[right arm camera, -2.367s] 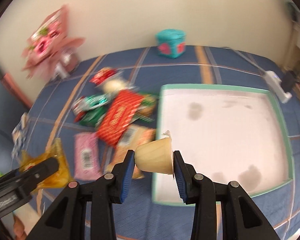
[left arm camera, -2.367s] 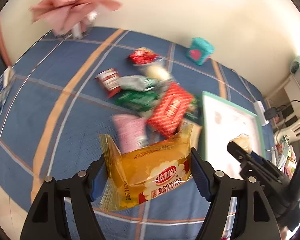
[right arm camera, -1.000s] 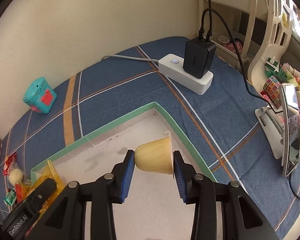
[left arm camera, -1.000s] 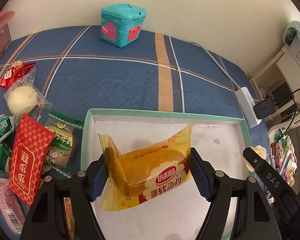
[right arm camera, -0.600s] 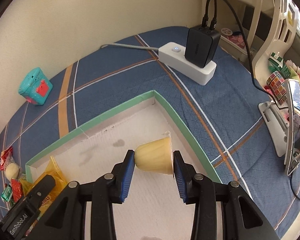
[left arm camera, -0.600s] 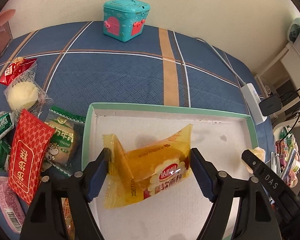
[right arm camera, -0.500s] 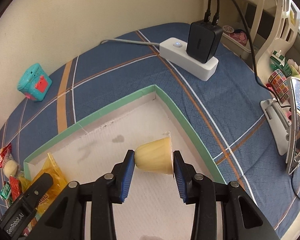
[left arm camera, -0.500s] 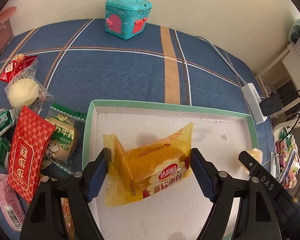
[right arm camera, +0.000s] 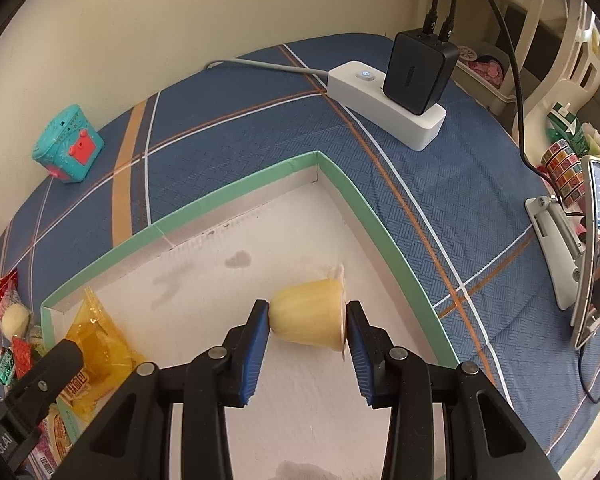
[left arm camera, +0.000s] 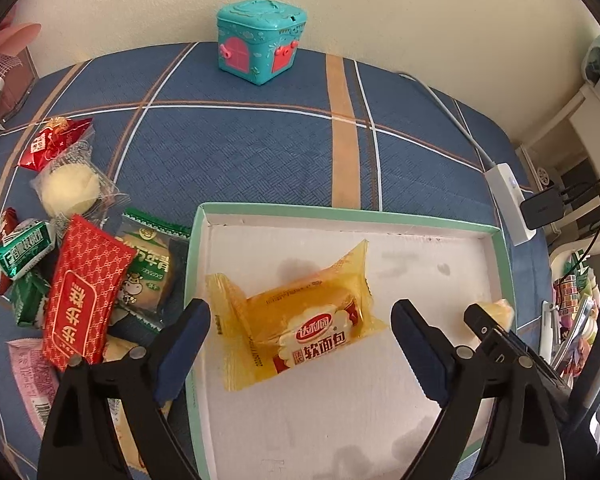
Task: Organize snacks
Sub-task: 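Release the yellow bag and pudding cup into the tray, opening both grippers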
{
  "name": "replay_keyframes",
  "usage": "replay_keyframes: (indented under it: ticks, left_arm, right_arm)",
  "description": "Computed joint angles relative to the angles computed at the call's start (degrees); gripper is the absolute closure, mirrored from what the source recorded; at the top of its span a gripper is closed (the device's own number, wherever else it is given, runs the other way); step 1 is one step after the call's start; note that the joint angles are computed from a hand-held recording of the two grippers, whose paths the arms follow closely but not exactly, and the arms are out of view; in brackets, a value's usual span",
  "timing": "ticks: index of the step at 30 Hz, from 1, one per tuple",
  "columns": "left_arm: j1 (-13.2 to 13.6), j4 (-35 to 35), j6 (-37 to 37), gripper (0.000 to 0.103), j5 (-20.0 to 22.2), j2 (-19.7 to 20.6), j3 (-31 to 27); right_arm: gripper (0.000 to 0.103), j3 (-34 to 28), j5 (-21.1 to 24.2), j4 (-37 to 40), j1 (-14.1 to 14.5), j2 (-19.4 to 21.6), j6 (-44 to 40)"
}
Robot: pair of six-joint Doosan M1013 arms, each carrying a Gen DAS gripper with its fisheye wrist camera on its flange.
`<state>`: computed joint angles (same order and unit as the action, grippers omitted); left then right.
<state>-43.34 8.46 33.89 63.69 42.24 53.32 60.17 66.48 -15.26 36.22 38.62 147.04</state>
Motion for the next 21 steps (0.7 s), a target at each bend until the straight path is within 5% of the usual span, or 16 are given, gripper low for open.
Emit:
replay_keyframes:
  ticks: [3,6,21]
  left_arm:
    - [0.0,0.5,-0.6,0.011,0.4,-0.5,0.0]
    - [-0.1,1.4,-1.4,0.011,1.1,-1.2,0.3]
    - [-0.9,14.9,-9.9,0.002,10.0,-1.8,0.5]
  right_arm:
    - [0.058,-0.3,0.0,0.4,-0.1,-0.1,-0.6]
    - [0.037,-0.5,0.4,-0.4,0.0,-0.4,-0.6]
    - [0.014,-1.0,0.5,-2.9,0.5,-1.4,-2.5]
